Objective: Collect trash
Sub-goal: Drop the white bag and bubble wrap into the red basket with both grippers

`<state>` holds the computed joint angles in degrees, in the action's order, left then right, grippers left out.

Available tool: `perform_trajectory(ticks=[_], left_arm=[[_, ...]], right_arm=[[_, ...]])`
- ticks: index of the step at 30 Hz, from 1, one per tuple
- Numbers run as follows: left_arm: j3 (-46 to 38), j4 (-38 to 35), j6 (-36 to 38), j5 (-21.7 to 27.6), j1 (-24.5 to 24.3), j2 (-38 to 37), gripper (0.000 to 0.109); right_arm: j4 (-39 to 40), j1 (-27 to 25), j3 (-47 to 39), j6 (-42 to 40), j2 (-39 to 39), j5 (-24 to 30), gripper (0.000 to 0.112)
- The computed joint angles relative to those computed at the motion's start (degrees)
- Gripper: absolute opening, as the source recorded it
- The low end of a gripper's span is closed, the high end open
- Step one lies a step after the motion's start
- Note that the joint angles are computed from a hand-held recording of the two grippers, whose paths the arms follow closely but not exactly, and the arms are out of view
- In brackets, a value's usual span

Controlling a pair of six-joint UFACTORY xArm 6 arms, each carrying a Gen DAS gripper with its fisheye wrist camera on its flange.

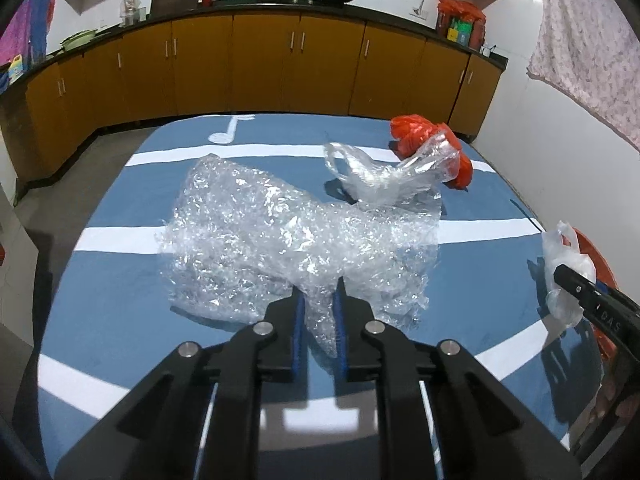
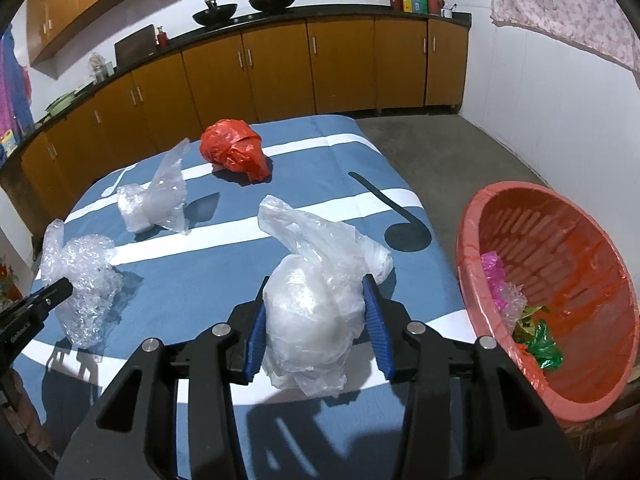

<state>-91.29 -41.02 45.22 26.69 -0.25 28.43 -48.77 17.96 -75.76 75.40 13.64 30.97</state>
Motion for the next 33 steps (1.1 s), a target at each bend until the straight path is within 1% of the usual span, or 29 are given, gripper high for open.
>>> perform_trajectory(ticks=[11, 19, 24, 33], left_arm=[[4.5, -6.2, 6.1, -0.8, -0.2, -5.3, 0.014], [6.7, -10.2, 10.3, 0.0, -1.3, -8.4, 0.013], [7.9, -11.9, 12.3, 0.3, -2.7, -10.1, 0.013], [10.0, -15.2, 16.2, 2.1, -6.6, -12.8, 0.013]], right_arm=[[-5.5, 0.8, 3.7, 5.0, -5.4, -0.7, 0.043], [-8.0, 0.3, 7.1, 8.1, -9.5, -0.3, 0.043], [-10.7, 0.0, 10.0, 10.7, -12.6, 1.3, 0.043], [-14.0, -1.5, 17.0, 14.2, -20.3, 6.4, 0.043]])
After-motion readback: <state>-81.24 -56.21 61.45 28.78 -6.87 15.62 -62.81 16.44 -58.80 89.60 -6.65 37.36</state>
